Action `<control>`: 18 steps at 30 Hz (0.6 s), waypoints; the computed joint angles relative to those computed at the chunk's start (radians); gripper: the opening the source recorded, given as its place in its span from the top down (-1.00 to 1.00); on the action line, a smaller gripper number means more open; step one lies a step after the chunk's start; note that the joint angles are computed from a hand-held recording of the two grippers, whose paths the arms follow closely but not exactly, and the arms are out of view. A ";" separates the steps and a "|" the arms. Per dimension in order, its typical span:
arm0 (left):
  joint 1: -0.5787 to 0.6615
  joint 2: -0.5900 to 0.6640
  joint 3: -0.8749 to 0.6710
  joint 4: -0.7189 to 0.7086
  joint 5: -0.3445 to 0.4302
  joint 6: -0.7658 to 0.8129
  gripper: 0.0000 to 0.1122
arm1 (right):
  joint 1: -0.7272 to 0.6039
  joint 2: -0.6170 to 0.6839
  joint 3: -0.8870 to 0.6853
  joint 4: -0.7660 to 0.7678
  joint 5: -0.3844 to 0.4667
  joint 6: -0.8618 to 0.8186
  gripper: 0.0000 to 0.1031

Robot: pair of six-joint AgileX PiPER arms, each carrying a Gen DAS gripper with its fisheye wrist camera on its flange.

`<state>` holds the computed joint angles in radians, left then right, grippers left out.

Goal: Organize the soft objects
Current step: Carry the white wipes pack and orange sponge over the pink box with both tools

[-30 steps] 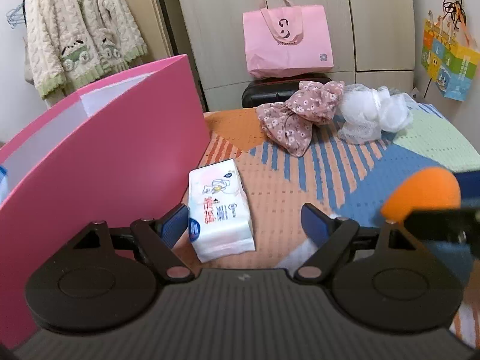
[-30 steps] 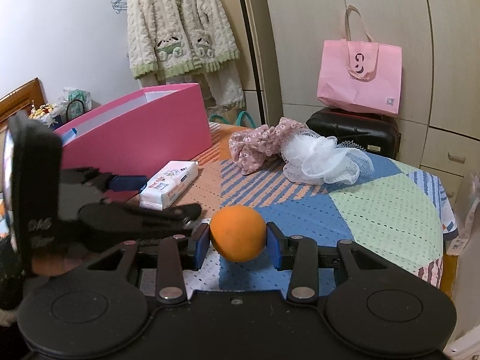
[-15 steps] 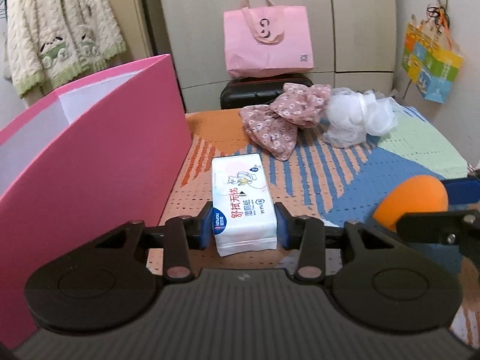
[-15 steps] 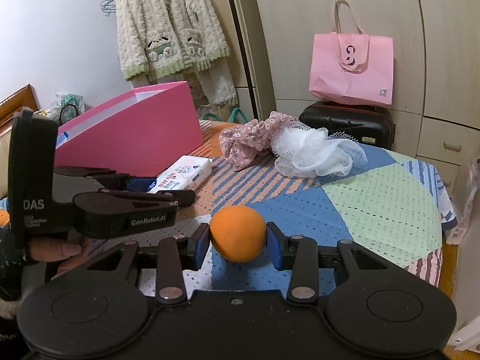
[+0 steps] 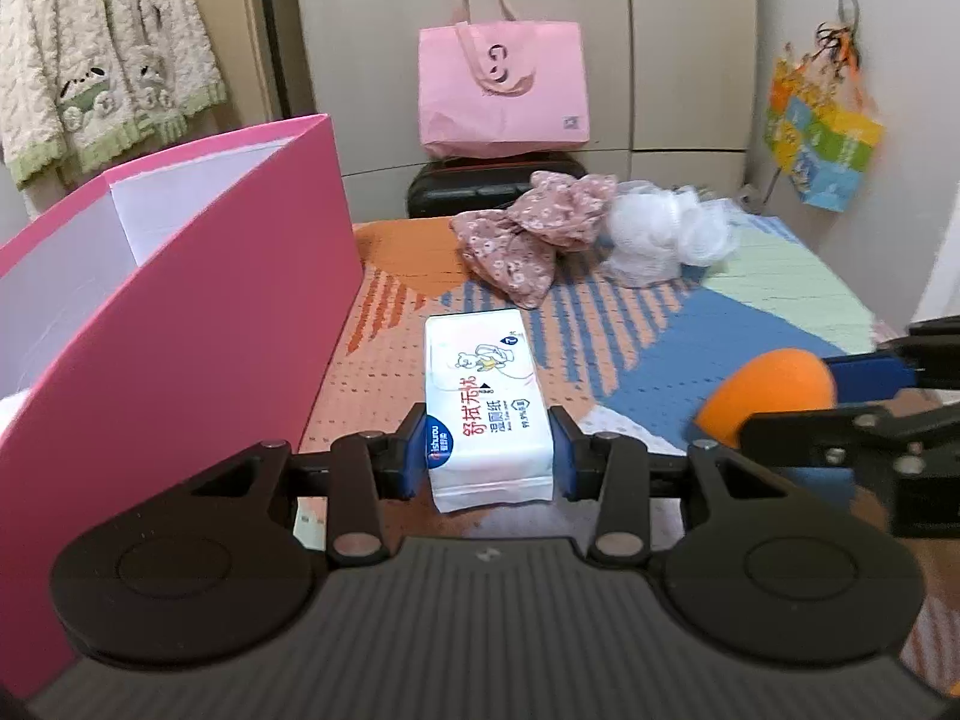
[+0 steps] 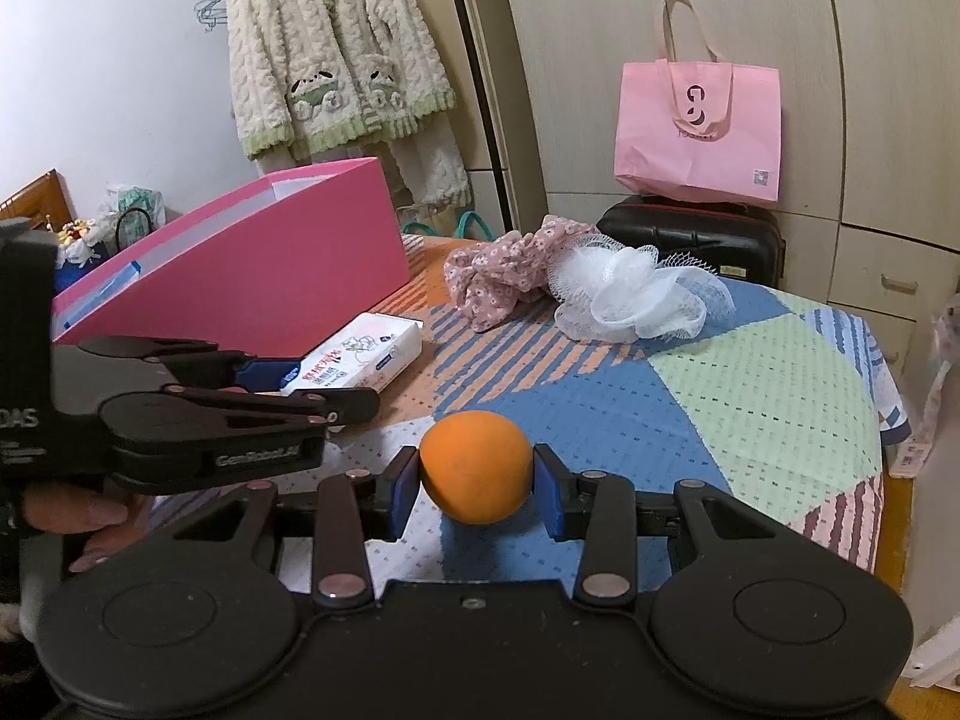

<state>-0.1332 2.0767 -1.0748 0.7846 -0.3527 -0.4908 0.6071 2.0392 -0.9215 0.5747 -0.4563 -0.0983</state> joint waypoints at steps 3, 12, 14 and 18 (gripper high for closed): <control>0.049 -0.035 0.043 0.204 -0.059 -0.169 0.30 | 0.028 -0.010 0.001 0.084 0.010 -0.068 0.12; 0.204 -0.133 0.173 0.536 -0.210 -0.340 0.30 | 0.146 -0.042 0.002 0.412 0.028 -0.323 0.12; 0.247 -0.148 0.179 0.644 -0.243 -0.412 0.30 | 0.169 -0.052 0.002 0.461 0.036 -0.360 0.12; 0.342 -0.180 0.186 0.851 -0.332 -0.534 0.30 | 0.232 -0.072 -0.009 0.597 0.044 -0.469 0.12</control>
